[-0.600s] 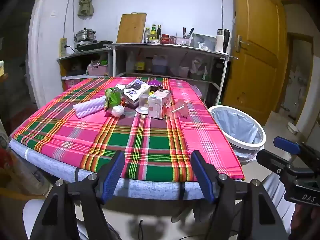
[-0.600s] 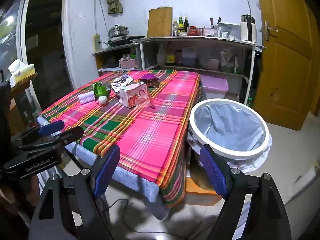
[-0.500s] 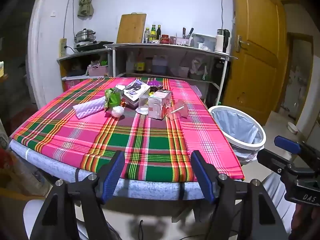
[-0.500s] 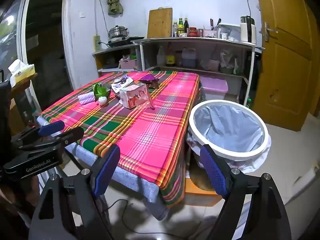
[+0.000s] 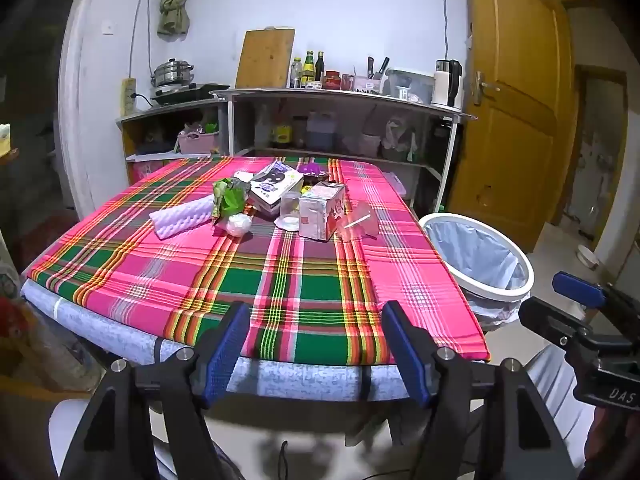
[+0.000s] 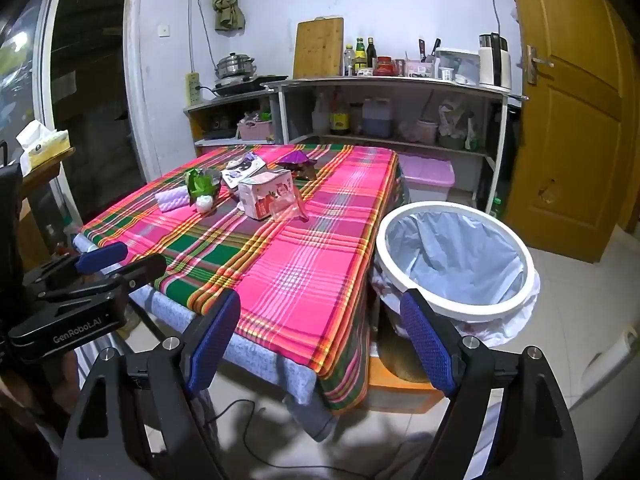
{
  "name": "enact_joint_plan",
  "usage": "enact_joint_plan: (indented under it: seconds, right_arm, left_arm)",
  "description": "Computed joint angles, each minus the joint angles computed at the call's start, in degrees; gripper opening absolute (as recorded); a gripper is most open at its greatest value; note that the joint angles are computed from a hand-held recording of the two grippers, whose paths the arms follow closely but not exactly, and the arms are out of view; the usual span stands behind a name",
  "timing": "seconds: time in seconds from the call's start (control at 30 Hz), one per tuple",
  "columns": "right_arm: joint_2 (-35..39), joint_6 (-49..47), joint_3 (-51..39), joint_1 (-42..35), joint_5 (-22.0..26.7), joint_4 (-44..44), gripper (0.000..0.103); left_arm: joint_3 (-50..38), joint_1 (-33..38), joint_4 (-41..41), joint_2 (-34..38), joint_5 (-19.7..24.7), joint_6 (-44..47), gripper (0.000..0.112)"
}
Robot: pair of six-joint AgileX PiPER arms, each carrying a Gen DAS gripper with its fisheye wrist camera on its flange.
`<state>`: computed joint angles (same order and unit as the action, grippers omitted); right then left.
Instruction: Collect trash
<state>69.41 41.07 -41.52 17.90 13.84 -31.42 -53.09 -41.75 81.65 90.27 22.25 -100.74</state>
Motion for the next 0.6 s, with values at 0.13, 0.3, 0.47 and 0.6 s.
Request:
enact_joint_plan:
  seconds: [0.13,0.3,0.47,0.6]
  right_arm:
    - [0.0,0.0,0.0,0.0,0.0,0.0,0.082]
    - [-0.4,-1.8,-0.3,-0.2,0.5,1.7,0.082]
    - [-0.5,-0.3,-0.1,0.1,0.4,0.1,0.082]
    - [-0.3,0.9,0.0,0.2,0.2,-1.0,0.082]
  left_arm:
    - [-0.6,0.1,-0.8,0.2,-0.1,1.0,0.068]
    - [-0.8,0.1,-2.1,-0.3,0.3,2.2,0.068]
    - [-0.8,0.1,-2.0,-0.3,0.3,2.1,0.068]
    - [-0.9,0.0,-2.5,-0.5,0.4,2.6,0.068]
